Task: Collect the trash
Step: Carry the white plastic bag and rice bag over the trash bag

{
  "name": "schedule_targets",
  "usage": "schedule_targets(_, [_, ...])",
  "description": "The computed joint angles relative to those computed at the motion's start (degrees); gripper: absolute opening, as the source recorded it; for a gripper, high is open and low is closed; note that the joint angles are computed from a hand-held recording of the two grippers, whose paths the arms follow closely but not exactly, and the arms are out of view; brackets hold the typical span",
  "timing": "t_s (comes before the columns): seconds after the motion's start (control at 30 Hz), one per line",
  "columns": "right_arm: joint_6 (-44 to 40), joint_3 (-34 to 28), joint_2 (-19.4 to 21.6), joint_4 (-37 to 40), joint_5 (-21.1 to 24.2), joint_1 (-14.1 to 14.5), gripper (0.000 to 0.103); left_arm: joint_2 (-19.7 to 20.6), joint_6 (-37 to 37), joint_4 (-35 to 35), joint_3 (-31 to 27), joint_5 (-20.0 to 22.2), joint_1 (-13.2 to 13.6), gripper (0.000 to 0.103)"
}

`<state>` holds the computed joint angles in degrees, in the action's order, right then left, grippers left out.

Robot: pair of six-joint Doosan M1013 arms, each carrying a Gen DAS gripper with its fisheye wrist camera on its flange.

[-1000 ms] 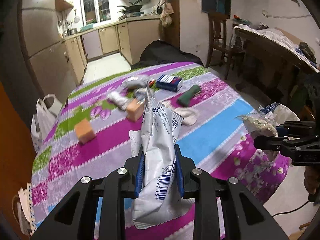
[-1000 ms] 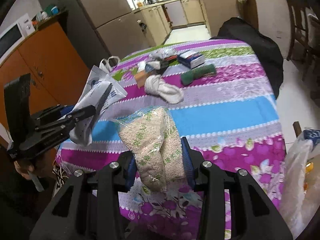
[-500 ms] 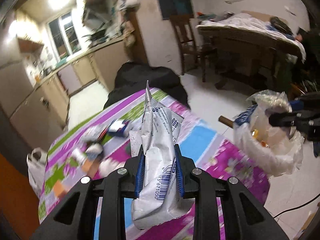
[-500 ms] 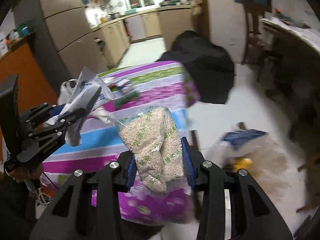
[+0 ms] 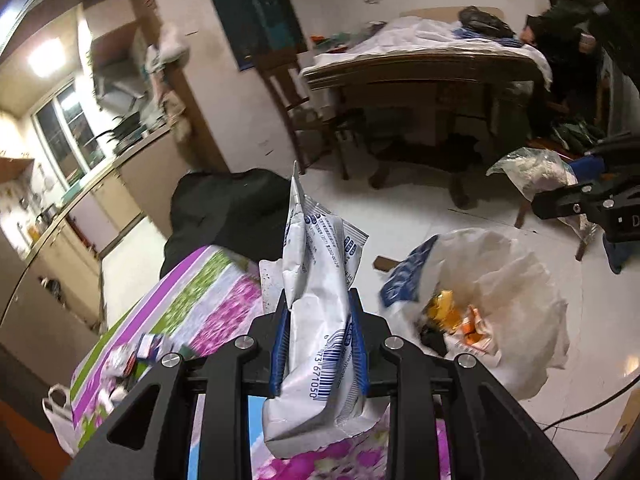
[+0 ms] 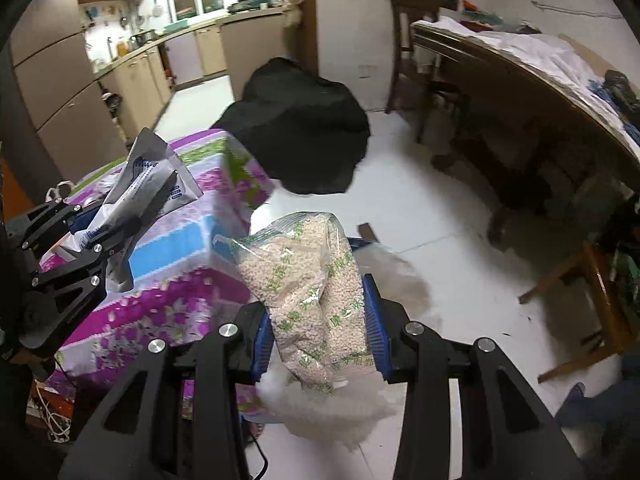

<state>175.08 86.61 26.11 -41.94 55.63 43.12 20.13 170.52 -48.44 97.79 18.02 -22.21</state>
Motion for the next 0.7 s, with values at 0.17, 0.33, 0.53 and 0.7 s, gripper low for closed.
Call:
schedule_targets(0.17, [0.01, 0.98, -0.57, 1.29, 2.15, -0.54, 0.038, 0.50, -0.71, 1.83, -0.07, -0.56, -2.52, 0.028])
schedule_targets(0.33, [-0.24, 1.92, -0.89, 3.19, 3.28, -0.85, 0.038, 1.29, -1.28, 4.08, -0.33, -0.54, -4.19, 0.028])
schedule_targets(0.53, [-3.23, 2.13, -0.76, 7.47, 3.94, -2.06, 0.038, 4.23, -9.67, 13.40, -4.44, 6.93, -5.33, 0.028])
schedule_targets(0.7, [-6.52, 1.93, -0.31, 11.28, 3.50, -3.12, 0.038, 6.94, -12.17, 16.72, -7.66, 14.04, -5.94, 0.028])
